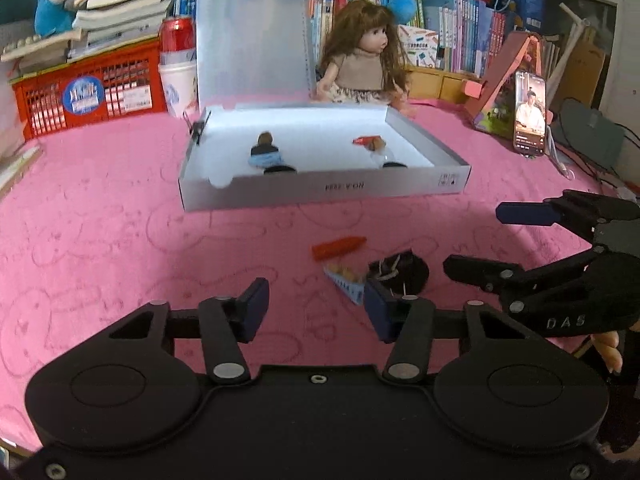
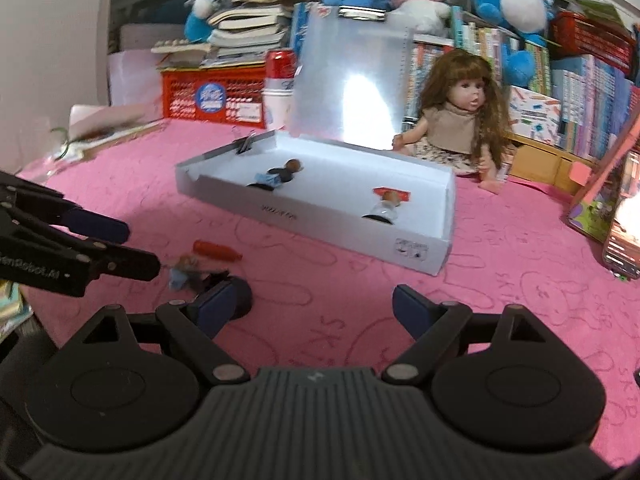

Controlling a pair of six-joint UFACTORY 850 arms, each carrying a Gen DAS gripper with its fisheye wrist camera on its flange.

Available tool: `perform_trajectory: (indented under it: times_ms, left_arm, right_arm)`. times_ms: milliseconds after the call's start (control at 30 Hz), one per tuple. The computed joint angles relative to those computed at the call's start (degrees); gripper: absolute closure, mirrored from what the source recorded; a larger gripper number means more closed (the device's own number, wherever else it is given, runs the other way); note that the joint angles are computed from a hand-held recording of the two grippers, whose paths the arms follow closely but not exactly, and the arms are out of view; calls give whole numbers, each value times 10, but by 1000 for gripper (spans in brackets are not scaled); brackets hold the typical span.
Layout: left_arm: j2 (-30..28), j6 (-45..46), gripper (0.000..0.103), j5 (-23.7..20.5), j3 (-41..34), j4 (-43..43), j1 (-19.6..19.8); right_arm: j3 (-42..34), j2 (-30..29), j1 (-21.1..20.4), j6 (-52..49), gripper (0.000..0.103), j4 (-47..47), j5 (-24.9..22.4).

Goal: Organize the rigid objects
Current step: 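Grasp a black disc with the right tool while the left tool reaches toward the blue clip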

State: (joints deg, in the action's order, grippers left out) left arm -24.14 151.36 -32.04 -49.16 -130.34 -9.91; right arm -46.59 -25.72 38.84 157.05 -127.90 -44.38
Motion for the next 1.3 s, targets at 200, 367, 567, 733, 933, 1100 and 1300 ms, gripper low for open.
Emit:
perform_trajectory:
  times_ms: [200,367,567,733,933,1100,1300]
  left_arm:
    - [-3,22,53,-2,2,-23,-3]
    - [-8,34,53,2,-2,-38,-5]
    - [-13,41,53,5,-5,-45,-7]
    - [-17,45,53,6,-6,-49,-10]
    - [-21,41,54,2,-8,-54,-14]
    - [-27,38,72,-1,-13,-70,-21]
    - [-26,24,82,-8,-13,-35,-21]
  right_arm:
    - [-21,-19,5,-25,16,-11,13]
    - [-41,-34,5,-49,24,-16,27]
    - [-52,-42,3,-52,39,-30,40]
    - [-49,-37,-6,8,65,-71,58]
    - [-39,-32,-2,-9,65,-25,42]
    - [-21,-20,-2,-11,65,10,27]
    - [-9,-14,-2,3,65,21,17]
